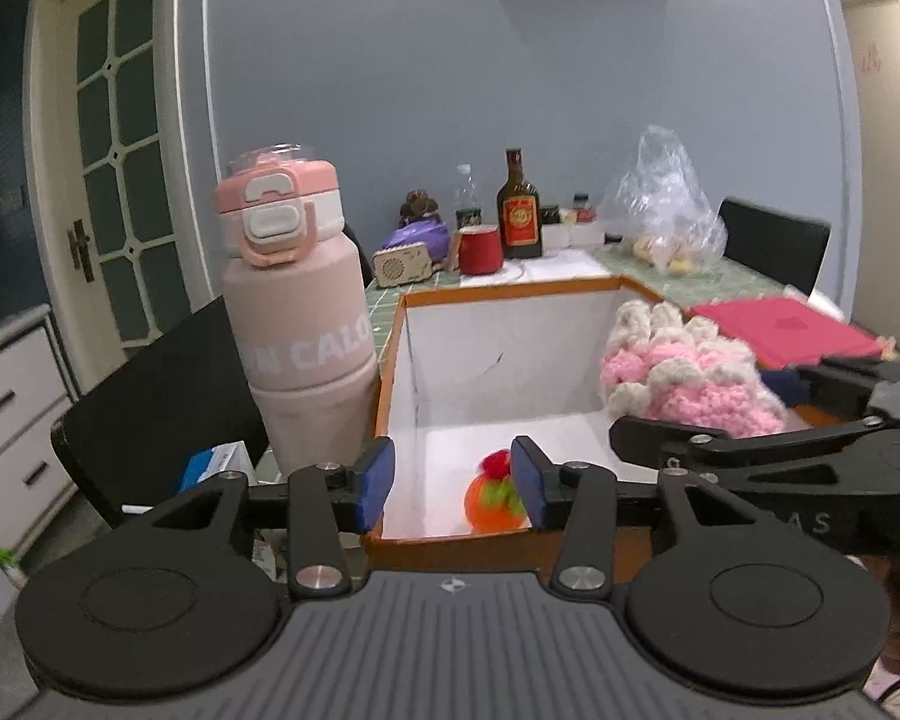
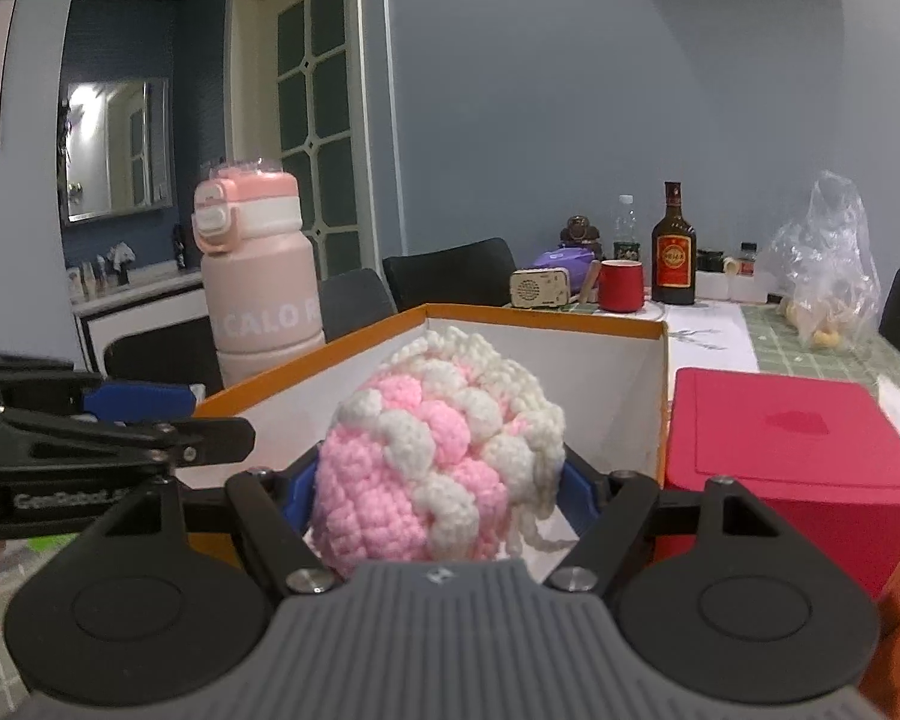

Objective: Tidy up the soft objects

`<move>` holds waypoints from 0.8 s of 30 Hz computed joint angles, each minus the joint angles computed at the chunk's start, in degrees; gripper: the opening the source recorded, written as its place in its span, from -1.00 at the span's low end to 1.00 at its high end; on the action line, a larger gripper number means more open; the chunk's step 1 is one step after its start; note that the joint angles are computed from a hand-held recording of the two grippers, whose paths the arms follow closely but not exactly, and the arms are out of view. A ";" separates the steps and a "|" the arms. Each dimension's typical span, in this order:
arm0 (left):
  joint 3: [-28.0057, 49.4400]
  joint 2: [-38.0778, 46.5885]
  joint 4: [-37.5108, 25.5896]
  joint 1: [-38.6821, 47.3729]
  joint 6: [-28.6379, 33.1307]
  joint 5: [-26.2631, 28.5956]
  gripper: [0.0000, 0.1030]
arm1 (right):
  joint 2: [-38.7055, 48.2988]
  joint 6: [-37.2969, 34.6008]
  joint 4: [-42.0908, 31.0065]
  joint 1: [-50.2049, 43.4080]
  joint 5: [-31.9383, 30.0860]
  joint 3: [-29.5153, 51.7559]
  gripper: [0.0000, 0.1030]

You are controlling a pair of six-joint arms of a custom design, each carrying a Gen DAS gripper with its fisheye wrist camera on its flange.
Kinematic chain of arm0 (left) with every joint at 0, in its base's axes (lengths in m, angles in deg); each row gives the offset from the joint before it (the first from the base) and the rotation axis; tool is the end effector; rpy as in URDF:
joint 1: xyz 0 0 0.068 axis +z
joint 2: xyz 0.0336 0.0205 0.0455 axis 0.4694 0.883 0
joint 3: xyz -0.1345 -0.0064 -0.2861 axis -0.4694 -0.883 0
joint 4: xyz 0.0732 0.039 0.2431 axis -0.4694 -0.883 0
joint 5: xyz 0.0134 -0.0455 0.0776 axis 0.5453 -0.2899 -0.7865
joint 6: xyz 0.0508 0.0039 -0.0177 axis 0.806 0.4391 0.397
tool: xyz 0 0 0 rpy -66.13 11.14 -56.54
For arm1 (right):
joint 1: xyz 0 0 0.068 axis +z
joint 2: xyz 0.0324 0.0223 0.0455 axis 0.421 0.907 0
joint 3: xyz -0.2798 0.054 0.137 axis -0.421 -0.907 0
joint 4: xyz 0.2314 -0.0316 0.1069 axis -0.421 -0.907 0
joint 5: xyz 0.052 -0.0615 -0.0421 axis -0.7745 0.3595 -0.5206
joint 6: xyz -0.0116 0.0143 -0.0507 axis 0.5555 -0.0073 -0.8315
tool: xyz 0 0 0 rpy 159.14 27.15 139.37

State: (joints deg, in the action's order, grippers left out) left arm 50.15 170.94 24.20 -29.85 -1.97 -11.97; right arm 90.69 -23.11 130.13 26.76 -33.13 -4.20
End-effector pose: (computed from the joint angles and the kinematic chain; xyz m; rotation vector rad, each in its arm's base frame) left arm 0.1980 -0.2558 0.1727 -0.1771 1.9843 0.2595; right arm 0.3373 0.0366 0.1177 -0.6844 1.7839 0.7116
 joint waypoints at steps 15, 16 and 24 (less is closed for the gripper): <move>0.69 0.24 -6.59 -3.19 -13.78 -8.57 0.86 | 0.64 0.52 1.79 0.97 1.49 -0.28 0.50; 1.22 0.23 -7.90 -3.22 -14.87 -8.43 0.86 | 0.70 0.38 1.75 0.89 1.15 -0.22 0.51; 13.83 2.13 -36.29 -6.90 -32.73 -10.98 0.85 | 0.92 0.28 1.14 0.13 -1.16 0.25 0.59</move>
State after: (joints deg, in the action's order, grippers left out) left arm 63.97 173.07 -12.10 -36.75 -34.70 -22.95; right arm 91.60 -22.82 131.27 26.89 -34.29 -3.95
